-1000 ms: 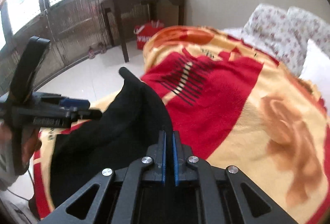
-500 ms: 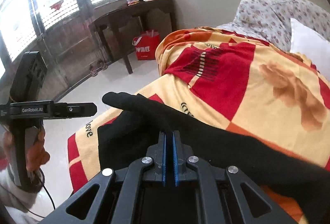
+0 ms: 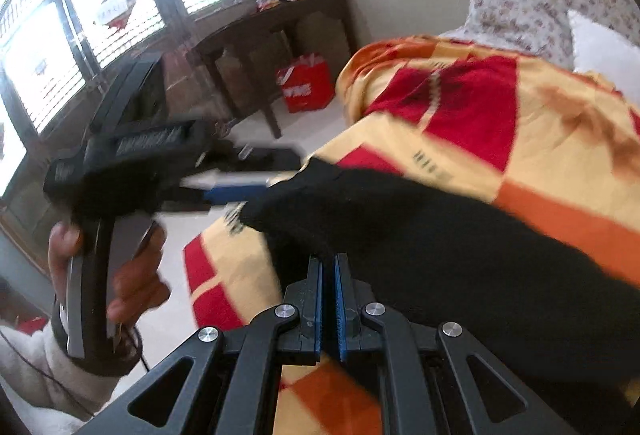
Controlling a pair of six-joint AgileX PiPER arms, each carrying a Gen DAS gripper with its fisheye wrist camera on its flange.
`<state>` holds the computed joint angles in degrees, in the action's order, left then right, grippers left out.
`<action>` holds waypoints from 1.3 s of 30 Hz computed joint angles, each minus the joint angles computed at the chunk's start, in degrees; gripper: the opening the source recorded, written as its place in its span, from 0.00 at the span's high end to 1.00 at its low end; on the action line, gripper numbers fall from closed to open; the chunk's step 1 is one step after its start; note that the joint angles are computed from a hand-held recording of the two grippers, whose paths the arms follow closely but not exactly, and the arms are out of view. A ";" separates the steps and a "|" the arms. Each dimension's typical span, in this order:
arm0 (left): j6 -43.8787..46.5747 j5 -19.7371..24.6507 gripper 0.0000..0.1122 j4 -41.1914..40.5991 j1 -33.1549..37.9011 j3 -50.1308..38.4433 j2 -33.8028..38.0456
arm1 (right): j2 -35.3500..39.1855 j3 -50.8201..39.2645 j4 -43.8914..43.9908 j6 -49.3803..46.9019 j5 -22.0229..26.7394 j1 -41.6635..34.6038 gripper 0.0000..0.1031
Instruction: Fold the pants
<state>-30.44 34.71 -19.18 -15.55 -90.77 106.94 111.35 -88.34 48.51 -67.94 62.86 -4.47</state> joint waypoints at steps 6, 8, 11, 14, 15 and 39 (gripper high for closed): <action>-4.58 1.27 0.34 5.15 -0.40 0.02 0.56 | 4.40 0.59 -2.27 4.49 -3.78 3.08 0.94; -7.06 1.85 0.34 8.96 -1.32 -0.38 0.27 | 5.44 -1.03 -0.49 5.01 0.35 0.99 0.92; -12.51 2.58 0.34 15.93 -2.95 -0.78 -0.72 | 3.50 -0.42 1.03 3.72 3.10 -2.12 0.77; -20.71 3.22 0.34 26.05 -5.37 -0.38 -2.73 | 1.22 0.37 1.80 2.62 3.66 -7.01 0.66; -22.51 3.37 0.34 28.29 -5.91 -0.12 -3.32 | 0.97 -0.13 0.98 3.14 3.55 -9.00 0.66; -17.88 10.18 0.34 26.77 -12.11 -9.49 3.64 | -9.45 18.18 -4.13 -19.90 -17.70 -13.01 0.65</action>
